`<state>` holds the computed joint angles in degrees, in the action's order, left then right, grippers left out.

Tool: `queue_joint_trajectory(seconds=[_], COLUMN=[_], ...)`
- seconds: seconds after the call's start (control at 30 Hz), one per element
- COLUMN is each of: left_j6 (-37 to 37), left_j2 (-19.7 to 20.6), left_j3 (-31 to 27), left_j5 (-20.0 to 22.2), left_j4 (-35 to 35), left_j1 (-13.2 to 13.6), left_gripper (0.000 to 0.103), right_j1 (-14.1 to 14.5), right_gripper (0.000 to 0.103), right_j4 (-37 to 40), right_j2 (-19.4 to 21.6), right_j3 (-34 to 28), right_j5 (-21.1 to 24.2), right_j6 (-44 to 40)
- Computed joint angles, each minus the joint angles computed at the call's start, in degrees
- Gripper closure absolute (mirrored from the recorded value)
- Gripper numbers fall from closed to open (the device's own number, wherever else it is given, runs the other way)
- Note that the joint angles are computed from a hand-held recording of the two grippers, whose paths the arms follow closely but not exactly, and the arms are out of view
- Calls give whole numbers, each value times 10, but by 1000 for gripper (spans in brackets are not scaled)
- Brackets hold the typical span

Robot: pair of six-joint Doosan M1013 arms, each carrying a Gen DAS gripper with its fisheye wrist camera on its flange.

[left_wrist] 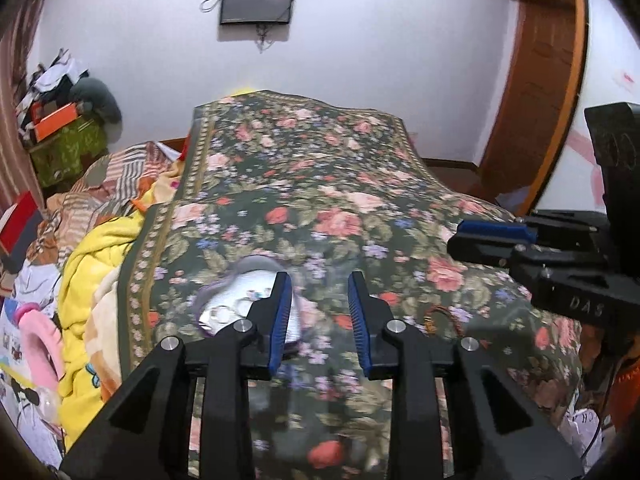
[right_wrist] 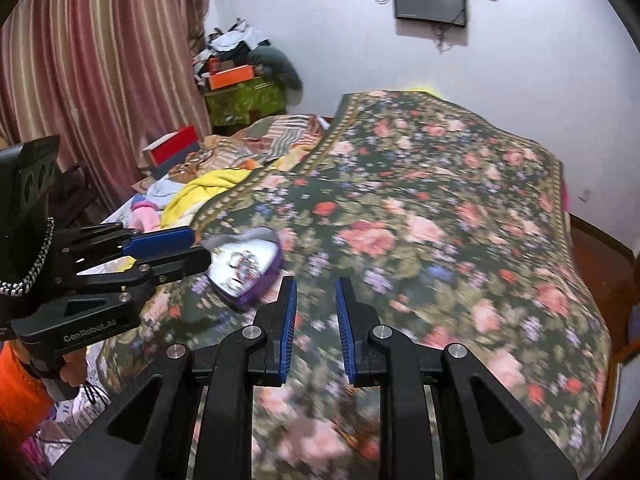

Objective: Organize jewelry
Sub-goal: 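Move the left tool to the red braided bracelet and close on it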

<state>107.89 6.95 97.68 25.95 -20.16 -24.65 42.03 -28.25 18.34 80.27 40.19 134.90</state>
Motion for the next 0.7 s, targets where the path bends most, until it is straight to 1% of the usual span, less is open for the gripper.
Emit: queue_joint_trajectory(seconds=[0.13, 0.27, 0.53, 0.7], left_j6=[8, 13, 20, 16], left_j2=[2, 11, 40, 64], left_j3=[-2, -5, -18, -32], left_j5=[13, 32, 79, 99], left_j4=[-1, -2, -10, 11], left_j1=[-18, -32, -52, -67], left_gripper=[72, 70, 70, 70], right_j1=[-1, -3, -14, -20], right_gripper=[82, 80, 80, 80], right_j4=[-23, -26, -1, 14], right_j2=[-18, -31, -46, -50], right_j3=[27, 50, 82, 92], right_j5=[13, 26, 28, 23], right_j6=[32, 45, 50, 44])
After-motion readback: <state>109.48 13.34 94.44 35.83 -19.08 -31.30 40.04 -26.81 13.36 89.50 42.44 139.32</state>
